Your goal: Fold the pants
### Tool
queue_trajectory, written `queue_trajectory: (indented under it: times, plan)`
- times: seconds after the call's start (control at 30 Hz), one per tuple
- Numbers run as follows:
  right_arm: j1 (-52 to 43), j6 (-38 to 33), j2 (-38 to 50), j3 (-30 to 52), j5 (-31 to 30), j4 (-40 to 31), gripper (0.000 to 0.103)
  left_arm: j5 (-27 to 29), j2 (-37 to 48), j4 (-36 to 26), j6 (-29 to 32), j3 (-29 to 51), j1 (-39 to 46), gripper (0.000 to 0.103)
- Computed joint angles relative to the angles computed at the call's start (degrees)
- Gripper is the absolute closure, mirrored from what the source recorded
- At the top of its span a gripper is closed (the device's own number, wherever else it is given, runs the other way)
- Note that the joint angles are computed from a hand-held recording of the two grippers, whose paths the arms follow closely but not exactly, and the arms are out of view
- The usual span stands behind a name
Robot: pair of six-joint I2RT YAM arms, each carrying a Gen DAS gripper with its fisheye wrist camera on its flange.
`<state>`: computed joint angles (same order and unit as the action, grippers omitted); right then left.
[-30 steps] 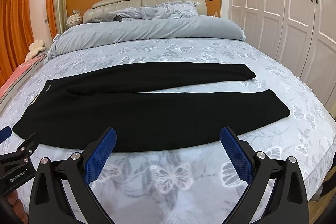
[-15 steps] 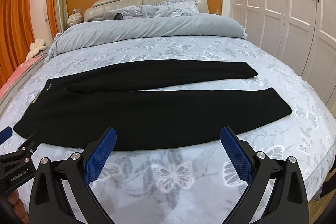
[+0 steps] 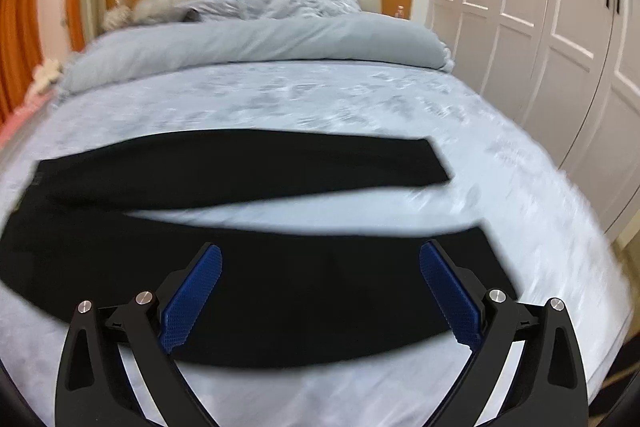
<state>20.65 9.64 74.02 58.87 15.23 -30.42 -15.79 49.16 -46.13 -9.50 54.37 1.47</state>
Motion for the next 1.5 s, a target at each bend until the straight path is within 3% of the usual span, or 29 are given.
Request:
queue_trajectory:
  times: [0.03,0.2,0.3,0.37,0.43,0.57,0.63,0.67,0.7,0.73,0.8,0.93,1.13,1.3,1.43,1.47,1.5]
  plan:
    - [-3.4,-2.6,4.1,2.7,-1.6,1.2,0.005,3.7,3.6,1.7,2.3,1.7,4.1,0.005]
    - [-15.9,-7.1,25.6,21.4,-10.4,1.8,0.005,10.0,26.5,8.5,6.3,13.8,16.1,0.005]
    - [-19.3,-7.8,38.3,34.9,-12.5,-1.4,0.005,12.2,42.5,7.0,8.6,24.9,20.6,0.005]
    - [-20.8,-8.2,46.8,44.9,-13.4,-5.7,0.005,10.6,52.2,5.9,9.0,32.1,23.0,0.005]
    - [-21.8,-7.5,53.5,53.3,-14.3,-9.6,0.005,13.4,61.6,3.4,9.0,40.3,26.3,0.005]
    - [-23.2,-6.4,66.3,70.4,-20.2,-19.1,0.005,17.6,70.2,1.8,6.3,46.3,29.7,0.006]
    - [-22.6,-6.7,68.9,73.5,-18.8,-20.6,0.005,21.0,73.6,-0.8,7.1,49.4,30.1,0.007]
    - [-21.9,-7.7,67.7,70.7,-17.4,-17.6,0.005,19.2,73.7,0.2,7.2,48.9,29.4,0.014]
    - [-21.6,-8.3,66.3,68.0,-17.6,-15.1,0.015,16.0,73.5,2.1,7.6,47.9,28.5,0.034]
    - [-21.5,-8.9,66.0,67.2,-18.8,-14.1,0.054,13.7,73.7,2.7,8.1,47.9,27.8,0.044]
    - [-21.6,-7.9,65.3,67.3,-22.5,-14.6,0.098,17.8,73.3,1.4,7.7,48.9,28.3,0.09]
    - [-21.6,-9.2,52.7,52.3,-25.8,-5.0,0.098,19.8,63.6,3.8,6.2,42.3,28.2,0.091]
    - [-26.4,-13.5,28.1,30.4,-35.3,2.3,0.099,36.5,40.8,-0.8,11.1,30.7,37.9,0.091]
    - [-33.6,-21.3,12.6,14.5,-42.2,1.0,0.099,45.8,28.5,-9.3,23.5,22.1,50.8,0.091]
    - [-37.9,-28.0,7.7,2.1,-40.9,0.2,0.096,47.8,21.6,-13.5,37.9,10.0,62.0,0.088]
    - [-39.2,-29.2,7.8,-0.6,-40.1,0.1,0.091,46.7,20.1,-12.6,40.1,6.5,63.6,0.083]
    - [-39.8,-29.8,7.7,-2.7,-38.5,0.3,0.077,45.7,18.9,-11.5,42.1,3.3,64.9,0.079]
